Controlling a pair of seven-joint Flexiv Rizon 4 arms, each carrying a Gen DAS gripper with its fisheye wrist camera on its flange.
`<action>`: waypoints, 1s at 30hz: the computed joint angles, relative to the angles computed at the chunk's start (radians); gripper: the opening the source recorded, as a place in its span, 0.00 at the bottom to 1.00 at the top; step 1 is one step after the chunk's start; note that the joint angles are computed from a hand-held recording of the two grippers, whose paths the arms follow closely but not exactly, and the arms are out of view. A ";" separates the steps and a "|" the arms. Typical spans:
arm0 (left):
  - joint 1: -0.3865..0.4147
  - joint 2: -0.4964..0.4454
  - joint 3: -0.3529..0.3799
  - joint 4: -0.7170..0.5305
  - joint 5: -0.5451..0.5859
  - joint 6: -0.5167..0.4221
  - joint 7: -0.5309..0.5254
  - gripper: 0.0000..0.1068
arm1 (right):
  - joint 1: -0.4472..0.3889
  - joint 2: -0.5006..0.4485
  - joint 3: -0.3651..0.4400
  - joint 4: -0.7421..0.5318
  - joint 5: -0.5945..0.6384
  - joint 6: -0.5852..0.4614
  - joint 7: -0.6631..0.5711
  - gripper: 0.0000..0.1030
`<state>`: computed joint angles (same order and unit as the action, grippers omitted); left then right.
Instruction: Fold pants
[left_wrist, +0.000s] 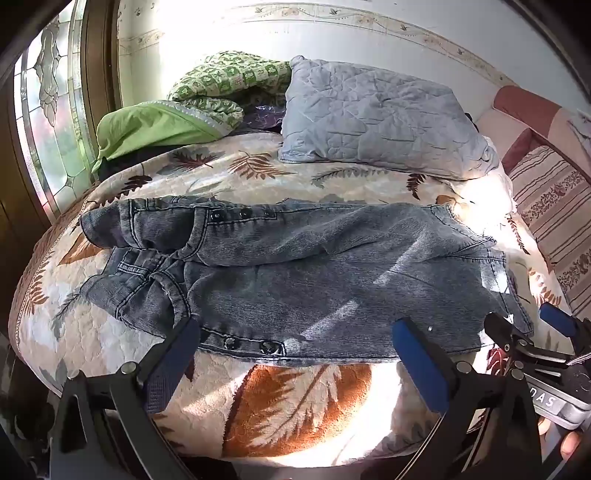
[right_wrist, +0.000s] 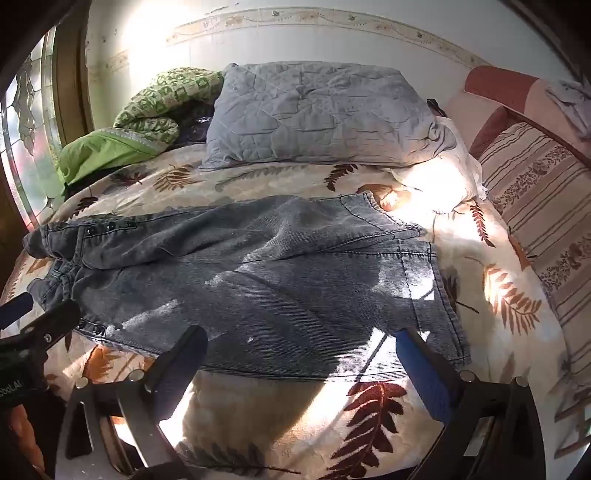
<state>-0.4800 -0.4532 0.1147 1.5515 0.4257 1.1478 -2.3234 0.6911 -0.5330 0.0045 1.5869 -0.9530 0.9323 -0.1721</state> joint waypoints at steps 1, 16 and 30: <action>0.001 0.001 0.000 0.002 0.002 0.003 0.000 0.96 | 0.000 -0.001 0.001 -0.002 0.001 0.000 -0.002 1.00; -0.005 -0.006 0.010 -0.006 0.030 -0.035 -0.010 0.96 | 0.001 0.000 -0.004 -0.002 -0.018 -0.012 0.031 1.00; 0.005 -0.005 -0.005 -0.009 0.025 -0.043 -0.005 0.96 | -0.002 -0.004 -0.006 -0.003 -0.025 -0.001 0.036 1.00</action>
<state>-0.4751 -0.4586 0.1098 1.5420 0.4511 1.1045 -2.3284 0.6895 -0.5366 -0.0016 1.5842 -0.9779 0.9311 -0.1358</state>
